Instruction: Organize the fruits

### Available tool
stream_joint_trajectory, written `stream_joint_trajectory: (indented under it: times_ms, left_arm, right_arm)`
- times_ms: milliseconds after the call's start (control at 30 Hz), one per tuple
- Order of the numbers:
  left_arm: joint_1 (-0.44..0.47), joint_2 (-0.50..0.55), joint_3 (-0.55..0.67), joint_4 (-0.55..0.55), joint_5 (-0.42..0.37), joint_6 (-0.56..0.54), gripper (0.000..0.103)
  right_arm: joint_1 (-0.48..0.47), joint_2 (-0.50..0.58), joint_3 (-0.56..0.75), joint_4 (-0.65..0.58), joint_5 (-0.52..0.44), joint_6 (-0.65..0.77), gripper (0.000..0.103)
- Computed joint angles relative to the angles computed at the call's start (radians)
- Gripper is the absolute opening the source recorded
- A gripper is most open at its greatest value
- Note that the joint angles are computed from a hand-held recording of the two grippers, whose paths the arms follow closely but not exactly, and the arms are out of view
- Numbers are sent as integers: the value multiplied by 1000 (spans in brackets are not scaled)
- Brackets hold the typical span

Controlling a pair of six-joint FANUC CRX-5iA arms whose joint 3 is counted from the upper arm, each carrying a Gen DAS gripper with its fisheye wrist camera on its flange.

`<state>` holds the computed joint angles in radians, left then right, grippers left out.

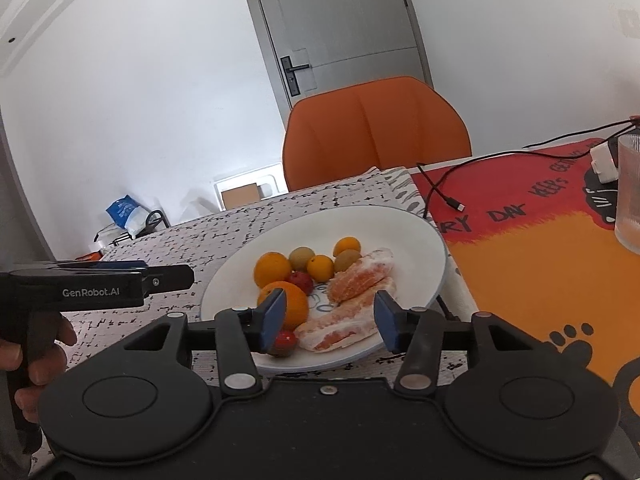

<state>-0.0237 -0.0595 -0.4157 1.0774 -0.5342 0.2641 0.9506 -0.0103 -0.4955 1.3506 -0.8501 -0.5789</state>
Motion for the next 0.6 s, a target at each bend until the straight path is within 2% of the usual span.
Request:
stream_joint_trajectory:
  times_ms: [100, 300, 400, 600]
  left_arm:
    - [9, -18, -13, -5, 12, 2, 82]
    - [44, -48, -32, -8, 6, 20, 92]
    - [66, -60, -36, -23, 7, 37, 95]
    - [128, -81, -32, -66, -35, 88, 98]
  right_arm:
    - [7, 4, 9, -6, -1, 6, 52]
    - [35, 19, 40, -18, -32, 34, 68]
    - [44, 27, 55, -28, -35, 42, 69]
    - [59, 46, 80, -20, -41, 40, 90]
